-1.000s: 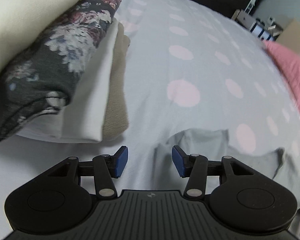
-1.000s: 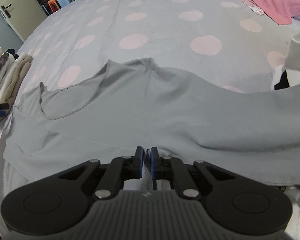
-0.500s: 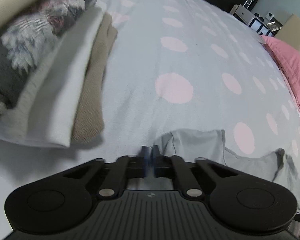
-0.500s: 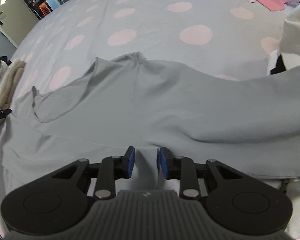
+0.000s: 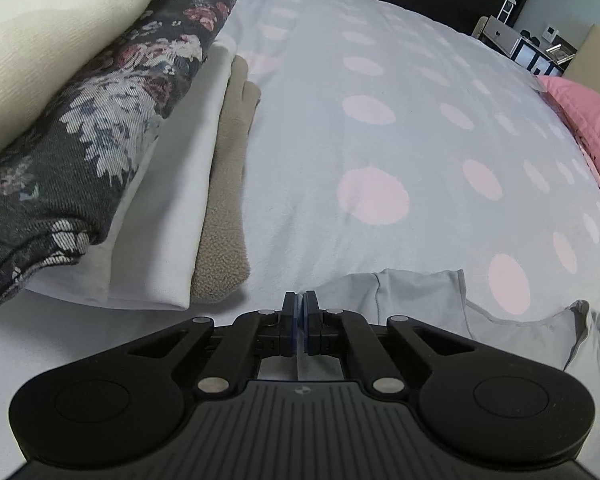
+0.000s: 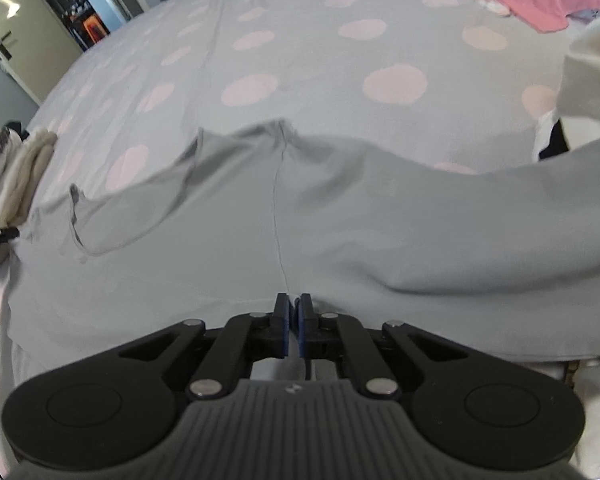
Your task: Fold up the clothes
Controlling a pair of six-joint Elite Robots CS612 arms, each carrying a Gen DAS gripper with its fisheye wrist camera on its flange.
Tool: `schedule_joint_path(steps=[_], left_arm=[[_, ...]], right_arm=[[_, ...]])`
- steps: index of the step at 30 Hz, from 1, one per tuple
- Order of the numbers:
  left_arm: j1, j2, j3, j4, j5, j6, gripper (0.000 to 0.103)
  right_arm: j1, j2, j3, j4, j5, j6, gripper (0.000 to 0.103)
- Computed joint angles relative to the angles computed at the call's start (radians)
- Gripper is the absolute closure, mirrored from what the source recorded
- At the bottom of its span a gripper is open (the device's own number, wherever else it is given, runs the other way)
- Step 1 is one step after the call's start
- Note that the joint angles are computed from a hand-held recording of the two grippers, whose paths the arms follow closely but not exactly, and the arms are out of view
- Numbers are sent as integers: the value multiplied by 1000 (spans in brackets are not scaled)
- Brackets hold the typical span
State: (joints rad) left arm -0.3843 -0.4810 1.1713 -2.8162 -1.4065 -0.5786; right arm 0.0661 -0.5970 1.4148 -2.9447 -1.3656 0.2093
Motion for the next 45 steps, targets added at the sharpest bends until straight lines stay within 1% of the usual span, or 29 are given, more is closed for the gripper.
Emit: schedule_joint_path(steps=[3,6,10,13,17,19,20,21,22,23,24,28,30,32,33,34,37,39,40,41,42,43,45], left_arm=[[3,-7,6,0,-6,-2,102],[8,-18,9,21,-6,-11,102],[9,-20,2,41,13,-22,102],[6,-6,-19,58,25,-25,102],[7,15,-44,69,18,-16,102],[9,17,-43,53,8,-12,101],[10,16,-37,38,2,-10,101],[12,14,-31,24,-4,-8,96],[13,9,-22,14,-11,1,92],[14,3,-12,4,-18,11,86],[13,-6,3,-4,-19,27,84],[5,-58,86,-38,-23,117,83],[-2,-81,124,-44,-26,144,83],[-9,-102,160,-48,-28,168,83],[-12,-111,179,-56,-33,177,82],[-15,-120,198,-63,-37,187,82],[-26,-141,246,-71,-44,207,79],[-34,-149,264,-60,-43,212,79],[-37,-151,272,-59,-44,214,79],[-41,-153,280,-58,-40,218,79],[-45,-153,285,-50,-32,227,79],[-49,-153,287,-37,-27,243,79],[-56,-155,295,-18,-17,280,79]], right_arm=[[1,-13,8,-50,-7,5,98],[4,-14,-17,-56,-3,-36,98],[16,26,-110,-1,-58,-88,98],[18,67,-183,71,-86,-81,98],[21,97,-228,129,-106,-96,98],[22,108,-242,147,-115,-104,98],[20,108,-240,140,-115,-102,97],[19,107,-234,128,-113,-95,95],[19,105,-227,116,-118,-87,88],[19,101,-220,108,-126,-82,87],[17,95,-209,104,-127,-79,86],[2,64,-156,101,-72,-60,85],[-4,48,-128,108,-40,-44,85],[-7,34,-103,118,-24,-21,79],[-8,28,-91,120,-17,-10,71],[-9,23,-79,116,-11,2,70],[-13,14,-54,116,19,39,70],[-16,12,-45,116,47,70,72],[-18,13,-43,116,60,85,79],[-18,14,-42,117,65,95,83],[-17,15,-43,118,61,101,90],[-16,16,-43,117,55,106,93],[-14,19,-46,110,39,107,94]])
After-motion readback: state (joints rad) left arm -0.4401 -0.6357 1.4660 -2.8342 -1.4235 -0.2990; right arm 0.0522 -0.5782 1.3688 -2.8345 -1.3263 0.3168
